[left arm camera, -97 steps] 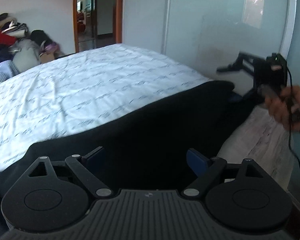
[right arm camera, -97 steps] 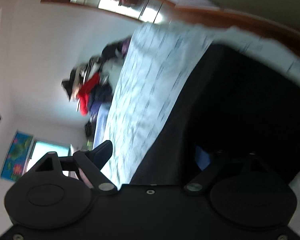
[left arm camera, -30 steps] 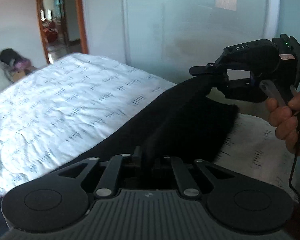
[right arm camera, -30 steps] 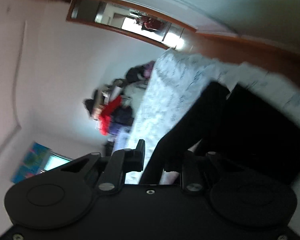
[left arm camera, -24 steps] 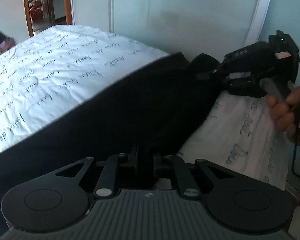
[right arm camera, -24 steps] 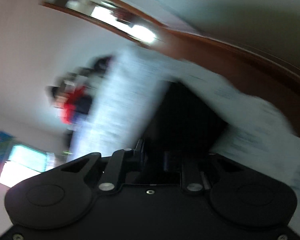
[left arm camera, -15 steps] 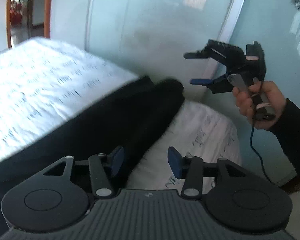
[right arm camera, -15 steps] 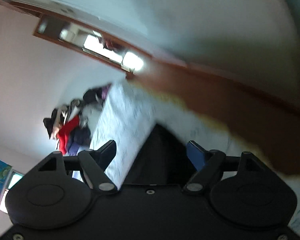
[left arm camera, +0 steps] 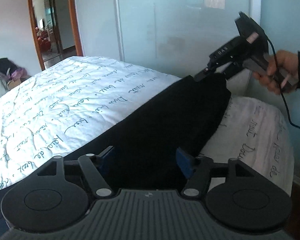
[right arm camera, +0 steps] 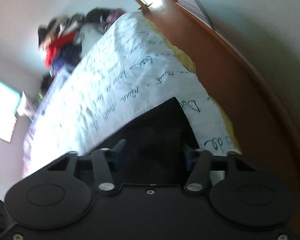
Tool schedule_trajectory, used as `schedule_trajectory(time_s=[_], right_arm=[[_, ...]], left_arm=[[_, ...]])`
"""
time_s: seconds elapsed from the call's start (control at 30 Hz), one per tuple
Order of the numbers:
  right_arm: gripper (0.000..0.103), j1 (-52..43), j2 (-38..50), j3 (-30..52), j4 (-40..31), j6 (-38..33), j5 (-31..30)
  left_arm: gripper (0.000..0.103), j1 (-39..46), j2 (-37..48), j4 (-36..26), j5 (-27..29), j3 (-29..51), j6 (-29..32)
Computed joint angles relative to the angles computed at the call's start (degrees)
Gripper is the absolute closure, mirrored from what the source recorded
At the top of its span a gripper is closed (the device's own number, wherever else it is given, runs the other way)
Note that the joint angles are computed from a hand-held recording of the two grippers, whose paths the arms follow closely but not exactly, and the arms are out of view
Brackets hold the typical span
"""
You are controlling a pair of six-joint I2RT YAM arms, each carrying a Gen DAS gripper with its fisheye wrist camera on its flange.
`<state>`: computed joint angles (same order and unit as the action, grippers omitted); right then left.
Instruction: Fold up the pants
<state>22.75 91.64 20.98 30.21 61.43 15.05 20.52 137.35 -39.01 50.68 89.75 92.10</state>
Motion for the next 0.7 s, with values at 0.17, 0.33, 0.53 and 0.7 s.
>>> schedule_trajectory(time_s=[0.17, 0.33, 0.53, 0.7], right_arm=[[0.094, 0.1, 1.8, 3.4, -4.9, -4.5, 2.9], [0.094, 2.5, -3.4, 0.1, 2.2, -8.1, 9.8], [0.085, -1.7, 0.8, -3.8, 4.5, 0.1, 9.2], [0.031, 6.9, -1.3, -6.4, 17.6, 1.0, 15.7]], left_arm=[[0.027, -0.4, -0.3, 1.4, -0.3, -1.3, -1.0], [0.006, 0.7, 0.5, -0.6, 2.2, 0.6, -0.8], [0.008, 1.5, 0.5, 0.4, 2.3, 0.0, -0.9], [0.006, 2.1, 1.0, -2.1, 7.6, 3.1, -3.3]])
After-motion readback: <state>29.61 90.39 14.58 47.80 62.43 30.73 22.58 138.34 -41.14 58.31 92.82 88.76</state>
